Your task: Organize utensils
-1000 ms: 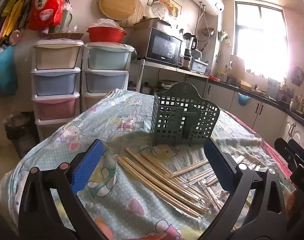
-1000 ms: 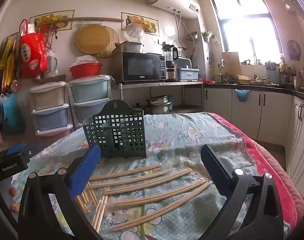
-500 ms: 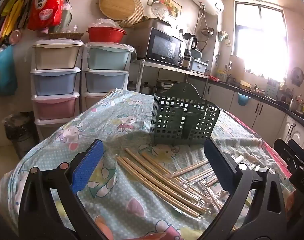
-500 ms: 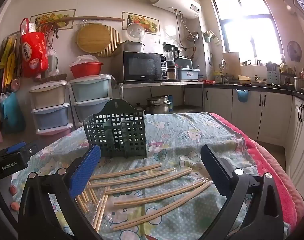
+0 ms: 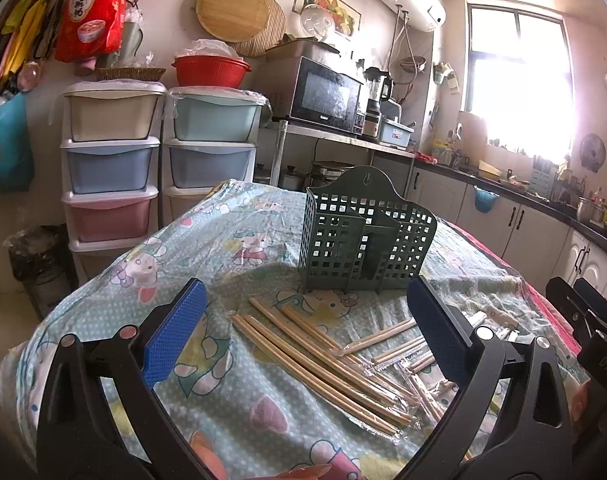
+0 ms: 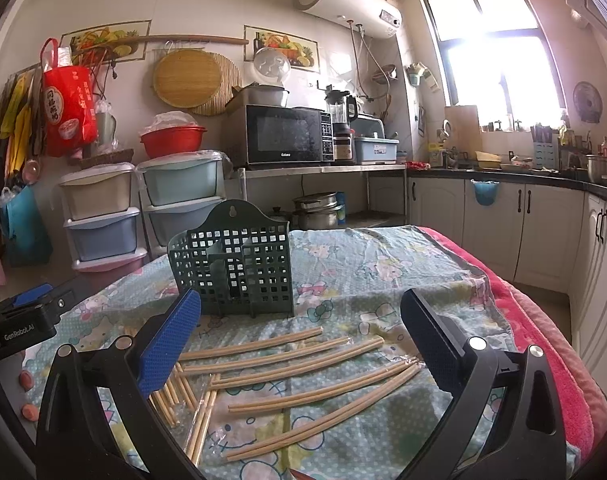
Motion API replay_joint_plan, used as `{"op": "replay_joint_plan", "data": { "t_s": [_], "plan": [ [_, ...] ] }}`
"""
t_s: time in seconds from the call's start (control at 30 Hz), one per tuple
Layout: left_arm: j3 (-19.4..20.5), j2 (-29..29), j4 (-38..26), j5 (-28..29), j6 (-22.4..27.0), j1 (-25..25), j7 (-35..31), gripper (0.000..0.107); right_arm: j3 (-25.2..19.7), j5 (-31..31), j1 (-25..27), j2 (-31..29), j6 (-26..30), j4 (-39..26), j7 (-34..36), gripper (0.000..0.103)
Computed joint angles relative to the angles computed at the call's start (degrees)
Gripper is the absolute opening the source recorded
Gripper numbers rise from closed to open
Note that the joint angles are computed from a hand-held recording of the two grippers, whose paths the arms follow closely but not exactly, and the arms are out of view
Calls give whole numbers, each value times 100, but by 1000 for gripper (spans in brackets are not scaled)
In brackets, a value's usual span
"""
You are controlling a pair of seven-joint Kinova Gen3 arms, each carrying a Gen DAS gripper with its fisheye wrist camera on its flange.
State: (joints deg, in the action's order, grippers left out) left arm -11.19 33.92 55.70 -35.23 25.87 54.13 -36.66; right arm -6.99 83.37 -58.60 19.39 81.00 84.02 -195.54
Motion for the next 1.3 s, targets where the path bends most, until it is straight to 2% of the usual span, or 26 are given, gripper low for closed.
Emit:
{"op": "replay_joint_plan", "data": {
  "t_s": [1.3],
  "plan": [
    [-9,2,-2,16,2,3,-9,93,-45,-27,-9,-29,-20,27,6,97]
  ]
}}
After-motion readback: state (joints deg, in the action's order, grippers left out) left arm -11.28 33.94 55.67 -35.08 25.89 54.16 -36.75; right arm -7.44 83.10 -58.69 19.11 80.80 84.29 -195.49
